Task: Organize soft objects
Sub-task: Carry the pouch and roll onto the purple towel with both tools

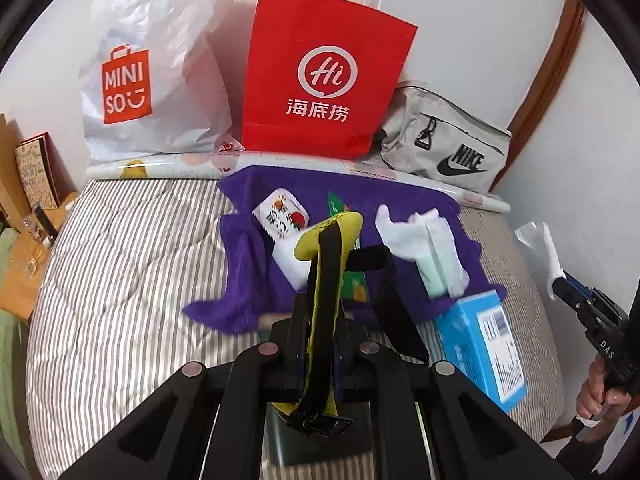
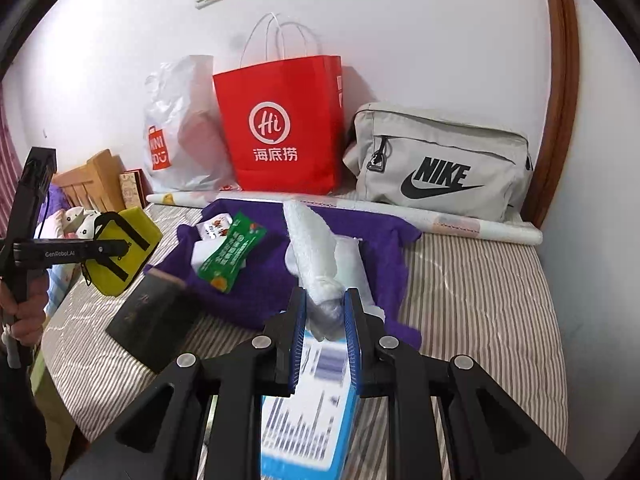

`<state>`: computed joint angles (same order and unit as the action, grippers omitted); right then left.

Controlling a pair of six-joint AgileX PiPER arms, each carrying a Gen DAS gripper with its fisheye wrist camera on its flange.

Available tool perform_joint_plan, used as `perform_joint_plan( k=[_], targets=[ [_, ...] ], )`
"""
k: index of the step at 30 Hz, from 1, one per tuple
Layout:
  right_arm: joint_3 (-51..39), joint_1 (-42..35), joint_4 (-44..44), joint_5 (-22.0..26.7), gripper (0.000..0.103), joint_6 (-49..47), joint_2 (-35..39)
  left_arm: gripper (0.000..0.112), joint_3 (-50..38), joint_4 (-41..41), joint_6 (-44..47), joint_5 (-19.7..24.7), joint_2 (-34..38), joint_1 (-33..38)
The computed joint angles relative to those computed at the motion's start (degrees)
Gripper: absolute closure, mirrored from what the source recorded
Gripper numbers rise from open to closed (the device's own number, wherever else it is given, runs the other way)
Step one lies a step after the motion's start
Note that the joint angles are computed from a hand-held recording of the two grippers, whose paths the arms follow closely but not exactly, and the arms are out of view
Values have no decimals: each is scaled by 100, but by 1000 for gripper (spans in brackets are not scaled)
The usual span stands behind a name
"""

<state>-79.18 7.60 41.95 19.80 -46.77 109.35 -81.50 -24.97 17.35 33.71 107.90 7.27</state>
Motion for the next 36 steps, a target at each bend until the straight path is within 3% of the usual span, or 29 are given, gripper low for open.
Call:
perform_joint_plan(
  k=[5, 18, 28, 33, 36],
  targets=[
    [-875, 17, -784, 238, 84, 764, 652, 103, -661, 212, -274, 178, 508, -30],
    [-2719, 1, -1691, 930, 84, 1733, 1985, 103, -1718, 938, -1026, 413, 1222, -175],
    [-3997, 106, -2269, 1578, 84, 2157, 2870, 102, -3134, 1647, -1652, 1030, 2152, -377],
    [-4603, 129, -2493, 1910, 84, 2376, 3243, 102, -4089, 2678, -2303, 1439, 2717, -552],
    [-4780, 148, -2520, 1997, 84, 2403, 3373, 100, -4600, 2795, -2296, 1756, 3067, -612]
  ],
)
